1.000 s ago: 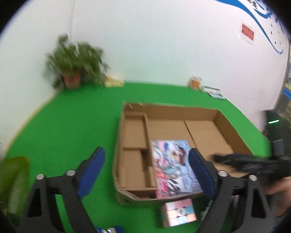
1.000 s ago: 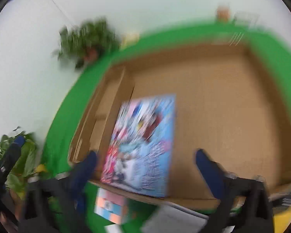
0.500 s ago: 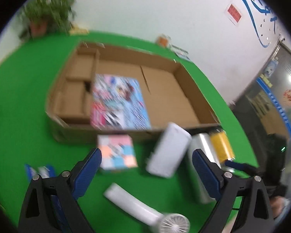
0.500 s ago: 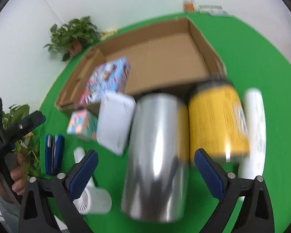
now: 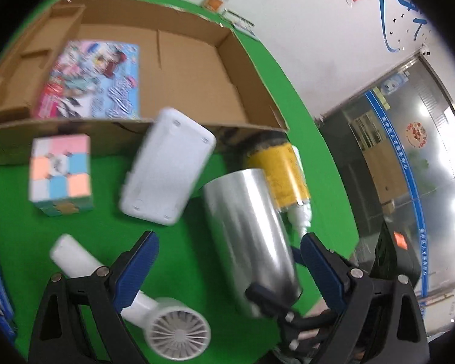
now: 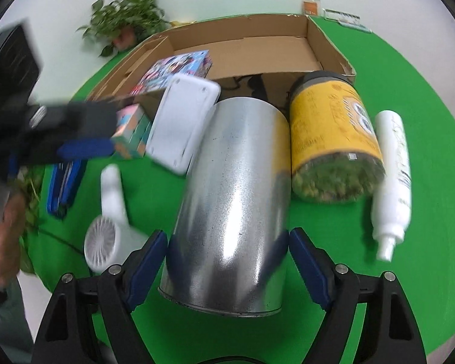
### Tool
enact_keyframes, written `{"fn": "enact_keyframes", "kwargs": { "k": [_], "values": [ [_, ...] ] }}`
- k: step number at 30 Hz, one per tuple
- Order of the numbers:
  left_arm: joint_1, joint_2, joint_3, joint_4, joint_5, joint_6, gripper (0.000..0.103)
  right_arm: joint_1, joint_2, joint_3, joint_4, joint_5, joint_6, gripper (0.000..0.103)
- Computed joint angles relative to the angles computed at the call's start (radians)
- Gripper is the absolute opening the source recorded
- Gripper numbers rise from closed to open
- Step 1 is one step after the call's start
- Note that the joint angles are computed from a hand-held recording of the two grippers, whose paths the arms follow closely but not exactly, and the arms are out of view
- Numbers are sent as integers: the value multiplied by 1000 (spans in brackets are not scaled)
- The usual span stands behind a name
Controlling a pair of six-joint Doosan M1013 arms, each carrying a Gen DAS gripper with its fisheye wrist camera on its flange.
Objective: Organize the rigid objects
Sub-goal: 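Grasp the silver tin can with the right tool while the left tool grips it too, then carry the silver can with both tools and set it upright in the box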
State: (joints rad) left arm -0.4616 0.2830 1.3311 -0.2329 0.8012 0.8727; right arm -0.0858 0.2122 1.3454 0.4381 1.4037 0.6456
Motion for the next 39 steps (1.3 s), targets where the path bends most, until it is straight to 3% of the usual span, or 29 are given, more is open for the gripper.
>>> {"fn": "enact_keyframes", "kwargs": {
  "k": [3, 8, 13, 16, 29, 39],
  "values": [
    [5, 26, -21, -104, 26, 78, 94, -15, -6, 0, -3, 50, -7, 82],
    [9, 53, -41, -128, 91, 79, 93, -79, 65, -84, 202, 310, 65, 84],
    [21, 68, -50, -133, 141, 48, 92, -71, 127, -132, 174, 373, 198, 86],
    [31, 76, -56, -160, 164, 53, 83, -60, 146, -129, 198, 430, 237, 87],
    [30, 39, 0, -162, 91, 76, 81, 17, 103, -68, 133, 347, 196, 84],
    [-33, -25, -45, 151, 12, -56, 80, 8, 64, -109, 252, 269, 80, 83]
  ]
}}
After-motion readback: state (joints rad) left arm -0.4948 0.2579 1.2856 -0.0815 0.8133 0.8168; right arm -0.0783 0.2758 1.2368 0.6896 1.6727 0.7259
